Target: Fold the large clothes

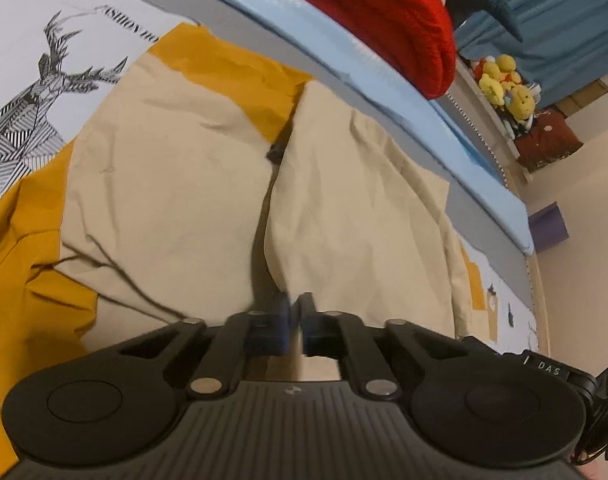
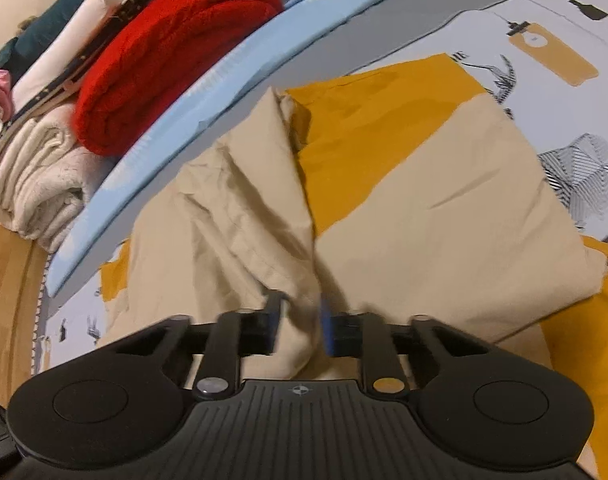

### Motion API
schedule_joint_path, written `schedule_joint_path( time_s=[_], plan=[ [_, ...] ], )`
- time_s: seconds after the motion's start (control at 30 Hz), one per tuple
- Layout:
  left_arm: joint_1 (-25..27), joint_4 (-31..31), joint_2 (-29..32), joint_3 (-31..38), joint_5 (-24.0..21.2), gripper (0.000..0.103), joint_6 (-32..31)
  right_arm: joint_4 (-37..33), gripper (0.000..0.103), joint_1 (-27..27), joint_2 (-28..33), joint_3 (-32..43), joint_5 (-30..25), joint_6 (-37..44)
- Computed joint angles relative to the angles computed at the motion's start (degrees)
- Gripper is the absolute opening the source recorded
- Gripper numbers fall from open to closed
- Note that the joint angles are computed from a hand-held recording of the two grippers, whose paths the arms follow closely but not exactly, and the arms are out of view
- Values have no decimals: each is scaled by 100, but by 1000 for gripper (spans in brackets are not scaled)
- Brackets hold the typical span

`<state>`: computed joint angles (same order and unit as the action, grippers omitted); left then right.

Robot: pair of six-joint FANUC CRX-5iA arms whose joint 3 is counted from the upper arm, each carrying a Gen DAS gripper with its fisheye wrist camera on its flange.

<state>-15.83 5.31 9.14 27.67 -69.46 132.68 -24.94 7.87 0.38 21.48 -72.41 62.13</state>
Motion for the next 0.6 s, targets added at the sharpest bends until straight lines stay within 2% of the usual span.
schedule_joint_path(
  time_s=[0.07, 0.13, 0.2, 0.23, 0.3, 0.37, 0.4, 0.5, 0.53, 0.6],
  plan=[
    [-23, -10, -74, -14, 168, 2, -5, -28, 1, -19, -85, -67, 156, 52],
    [-61, -17, -158, -40, 395, 2, -104, 433, 0, 108, -406, -480, 832, -478],
    [-138, -129, -60, 164, 212, 2, -347, 653, 0, 138, -626, -776, 1362, -776],
    [-173, -172, 65, 321, -57, 2, -422, 865, 0, 209, -636, -826, 1391, -868],
    [-225, -210, 390, 630, -812, 3, -404, 1054, 0, 265, -381, -638, 695, -1149],
    [-277, -318, 689, 941, -1532, 13, -298, 880, 0, 188, -161, -526, 69, -1547],
    [-315, -429, 747, 1051, -1693, 18, -236, 900, 1, 202, -97, -508, -108, -1667],
    [-626, -1165, 812, 1586, -1774, 24, -405, 1105, 8, 318, -72, -487, -181, -1683],
    [-780, -1465, 772, 1681, -1641, 26, -551, 1181, 8, 357, -82, -472, -151, -1634],
    [-1002, -1777, 596, 1559, -1021, 28, -928, 1366, 11, 440, -112, -453, -93, -1540]
  ],
)
